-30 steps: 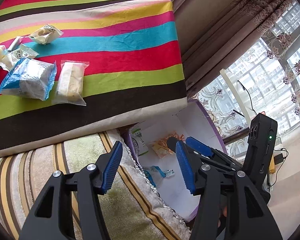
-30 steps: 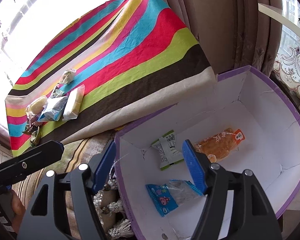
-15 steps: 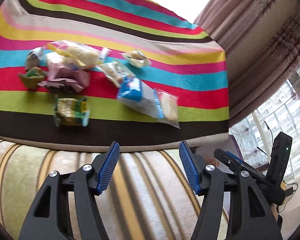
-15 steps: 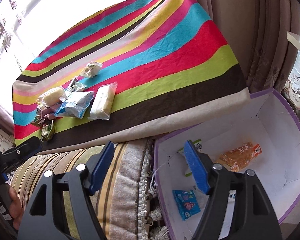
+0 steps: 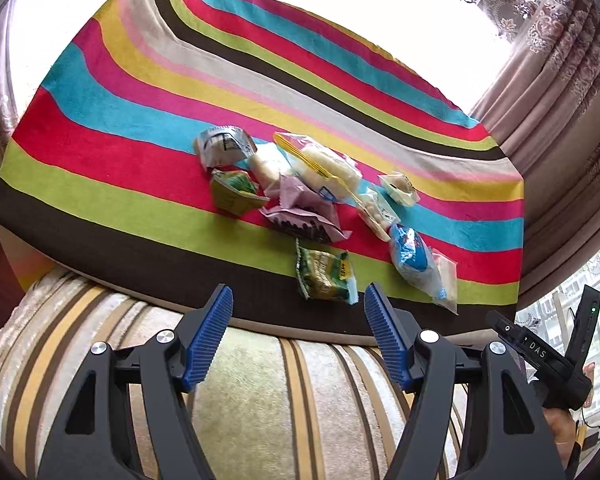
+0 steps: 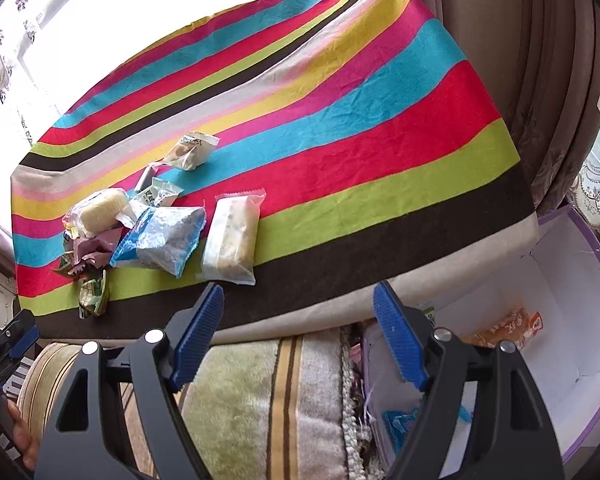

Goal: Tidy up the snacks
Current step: 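Move both open tools back over the snack pile, then grasp the silver-white packet with the left tool while the right tool grasps the clear cake pack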

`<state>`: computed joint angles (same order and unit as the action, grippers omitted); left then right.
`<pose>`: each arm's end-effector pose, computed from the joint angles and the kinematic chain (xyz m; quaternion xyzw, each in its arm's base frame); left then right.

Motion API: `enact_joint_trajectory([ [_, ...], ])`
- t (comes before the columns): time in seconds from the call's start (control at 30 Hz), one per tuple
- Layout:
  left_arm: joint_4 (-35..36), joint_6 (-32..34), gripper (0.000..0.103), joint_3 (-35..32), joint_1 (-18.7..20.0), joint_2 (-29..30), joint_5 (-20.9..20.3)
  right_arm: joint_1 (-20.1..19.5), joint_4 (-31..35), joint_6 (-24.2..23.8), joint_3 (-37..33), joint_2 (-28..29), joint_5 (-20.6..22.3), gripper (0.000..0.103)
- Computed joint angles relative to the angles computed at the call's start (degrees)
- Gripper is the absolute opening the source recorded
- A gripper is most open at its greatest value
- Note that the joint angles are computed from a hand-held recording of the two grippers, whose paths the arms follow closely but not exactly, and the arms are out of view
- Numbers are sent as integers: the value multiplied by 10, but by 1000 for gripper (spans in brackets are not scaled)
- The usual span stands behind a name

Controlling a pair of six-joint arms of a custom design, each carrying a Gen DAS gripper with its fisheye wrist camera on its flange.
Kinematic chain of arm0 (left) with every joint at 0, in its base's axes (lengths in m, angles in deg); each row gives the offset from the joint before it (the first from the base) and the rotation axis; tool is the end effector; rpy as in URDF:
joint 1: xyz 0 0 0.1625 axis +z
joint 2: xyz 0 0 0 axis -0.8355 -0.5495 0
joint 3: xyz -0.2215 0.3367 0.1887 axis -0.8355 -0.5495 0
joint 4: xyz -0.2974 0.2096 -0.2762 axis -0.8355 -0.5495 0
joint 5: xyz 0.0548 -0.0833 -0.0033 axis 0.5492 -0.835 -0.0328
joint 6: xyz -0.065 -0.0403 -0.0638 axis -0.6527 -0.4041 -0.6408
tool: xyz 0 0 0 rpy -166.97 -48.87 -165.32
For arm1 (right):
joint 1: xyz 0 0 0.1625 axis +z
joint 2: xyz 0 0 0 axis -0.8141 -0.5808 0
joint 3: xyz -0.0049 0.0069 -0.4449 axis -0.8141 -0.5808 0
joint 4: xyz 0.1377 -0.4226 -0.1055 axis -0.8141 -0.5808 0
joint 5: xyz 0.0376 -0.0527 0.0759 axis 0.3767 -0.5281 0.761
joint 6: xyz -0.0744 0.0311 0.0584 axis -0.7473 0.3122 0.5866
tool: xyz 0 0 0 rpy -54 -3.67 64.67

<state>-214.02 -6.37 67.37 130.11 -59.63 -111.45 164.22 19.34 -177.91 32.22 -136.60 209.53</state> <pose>0.0235 -0.4992 0.2502 0.1591 0.9449 -0.2519 0.1353 0.2039 -0.4147 0.0024 -0.1243 -0.8481 0.3965 0.3288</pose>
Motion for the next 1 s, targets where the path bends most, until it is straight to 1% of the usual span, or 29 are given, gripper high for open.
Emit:
enact_joint_trajectory([
  [0.07, -7, 2, 66, -6, 3, 4, 12, -2, 2, -12, -17, 11, 4, 77],
  [0.17, -21, 5, 70, -16, 9, 11, 27, -1, 15, -29, -47, 32, 16, 77],
  [0.27, -33, 6, 71, -28, 14, 23, 36, -5, 20, -44, -70, 47, 21, 77],
  [0.57, -49, 14, 71, -71, 26, 63, 45, -19, 53, -60, -127, 84, 33, 77],
  [0.67, -52, 14, 71, -90, 31, 80, 49, -24, 63, -61, -138, 91, 33, 72],
  [0.87, -60, 23, 71, -131, 35, 117, 63, -24, 78, -73, -162, 110, 44, 70],
  [1.0, -50, 22, 71, -164, 40, 144, 57, -26, 86, -80, -174, 119, 51, 68],
])
